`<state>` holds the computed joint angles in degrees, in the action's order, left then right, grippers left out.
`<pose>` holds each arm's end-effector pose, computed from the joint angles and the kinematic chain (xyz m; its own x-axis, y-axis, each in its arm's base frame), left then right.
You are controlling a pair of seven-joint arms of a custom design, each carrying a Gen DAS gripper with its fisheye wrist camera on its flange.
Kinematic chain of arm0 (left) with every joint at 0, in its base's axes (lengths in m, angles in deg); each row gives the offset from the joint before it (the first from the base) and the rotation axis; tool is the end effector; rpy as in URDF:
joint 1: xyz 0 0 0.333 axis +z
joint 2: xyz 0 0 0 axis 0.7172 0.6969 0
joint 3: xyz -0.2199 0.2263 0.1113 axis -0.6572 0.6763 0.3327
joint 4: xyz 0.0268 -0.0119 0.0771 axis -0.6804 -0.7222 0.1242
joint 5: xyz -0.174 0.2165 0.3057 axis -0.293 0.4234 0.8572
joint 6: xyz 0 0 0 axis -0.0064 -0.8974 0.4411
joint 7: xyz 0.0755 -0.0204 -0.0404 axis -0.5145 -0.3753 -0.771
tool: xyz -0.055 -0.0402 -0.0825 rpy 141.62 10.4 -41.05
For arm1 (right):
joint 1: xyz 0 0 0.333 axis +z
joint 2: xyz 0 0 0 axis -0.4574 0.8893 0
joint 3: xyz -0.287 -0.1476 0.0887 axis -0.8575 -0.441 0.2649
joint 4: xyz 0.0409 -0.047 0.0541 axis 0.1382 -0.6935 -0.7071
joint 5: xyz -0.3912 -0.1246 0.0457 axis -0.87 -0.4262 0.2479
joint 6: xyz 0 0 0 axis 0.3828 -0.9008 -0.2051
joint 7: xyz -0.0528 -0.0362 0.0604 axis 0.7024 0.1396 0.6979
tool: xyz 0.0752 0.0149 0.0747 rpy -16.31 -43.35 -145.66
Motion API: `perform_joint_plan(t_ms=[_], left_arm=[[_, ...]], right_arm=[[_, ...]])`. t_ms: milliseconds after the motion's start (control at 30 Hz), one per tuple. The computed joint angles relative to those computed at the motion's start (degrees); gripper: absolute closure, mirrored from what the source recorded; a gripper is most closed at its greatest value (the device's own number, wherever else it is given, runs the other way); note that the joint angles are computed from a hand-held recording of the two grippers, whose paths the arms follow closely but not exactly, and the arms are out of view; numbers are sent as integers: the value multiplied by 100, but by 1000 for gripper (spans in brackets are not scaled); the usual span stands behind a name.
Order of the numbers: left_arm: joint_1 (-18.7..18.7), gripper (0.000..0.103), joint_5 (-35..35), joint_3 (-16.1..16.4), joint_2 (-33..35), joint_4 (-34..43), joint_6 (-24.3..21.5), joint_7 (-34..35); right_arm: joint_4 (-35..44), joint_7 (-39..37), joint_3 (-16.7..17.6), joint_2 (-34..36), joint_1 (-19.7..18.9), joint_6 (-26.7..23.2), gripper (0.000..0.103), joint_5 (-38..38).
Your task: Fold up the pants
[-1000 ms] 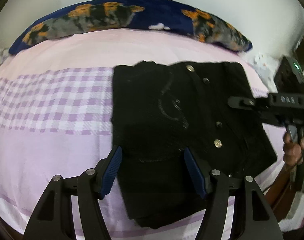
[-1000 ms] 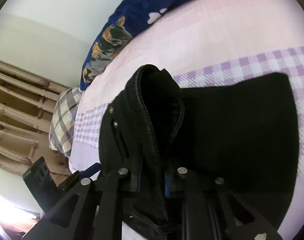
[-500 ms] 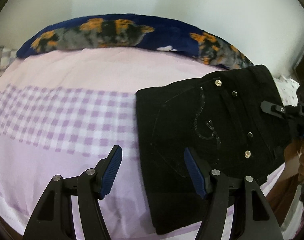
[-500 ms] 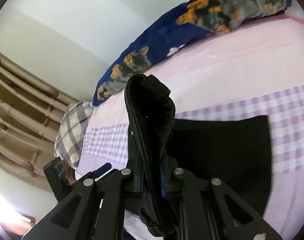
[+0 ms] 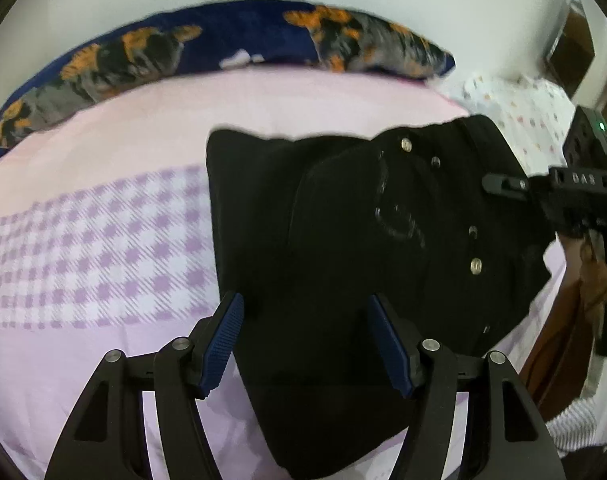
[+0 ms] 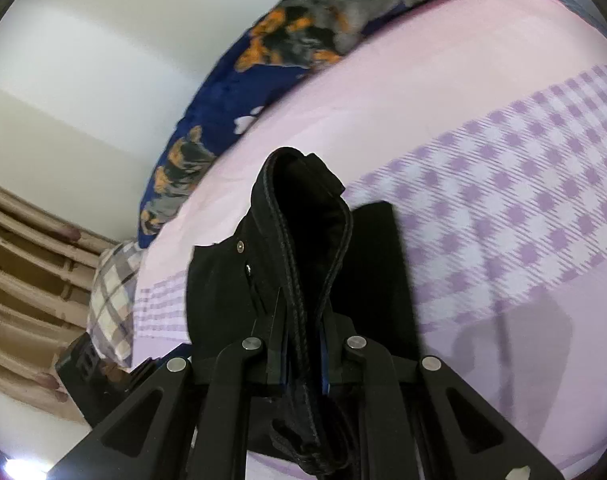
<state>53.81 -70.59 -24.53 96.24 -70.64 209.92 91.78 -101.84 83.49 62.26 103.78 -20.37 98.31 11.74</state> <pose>0.6769 -0.0686 0.3090 -0.2929 -0.9382 0.1842 -0.8533 0.1696 -0.4931 0.6872 0.2179 0.3367 -0.1112 -0.7742 -0.6230 -0.9056 0.3371 -0.2573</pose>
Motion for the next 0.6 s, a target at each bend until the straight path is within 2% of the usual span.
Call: perform_joint_plan(t_ms=[67,100,133,167,333,500,567,600], left_arm=[[-220,37,318,233,77,8,-122,-232],[-225,36,365,228,88,-31,-33,-226],[-157,36,337,139,79,-100,99,-122],[-142,36,362,128,71,-114,97,-130],[-27,35,337,41,33,-166,57,-86],[54,34,238,27,-25,-226,-48,-77],[86,33,159,40,-28,-204,-197,-116],[144,33,60,10,-29,-194,-294,-91]], right_arm=[[-57,149,-102,40,60,-27,88,-146],[-87,226,-132,53,81,0,86,-190],[-106,383,-195,42,142,29,76,-286],[-161,572,-282,0,221,75,72,-424],[-688,696,-163,-445,118,363,66,-432],[-1269,401,44,-924,-24,465,68,159],[-1353,272,54,-1007,4,433,80,441],[-1395,384,-51,-1038,127,478,80,354]])
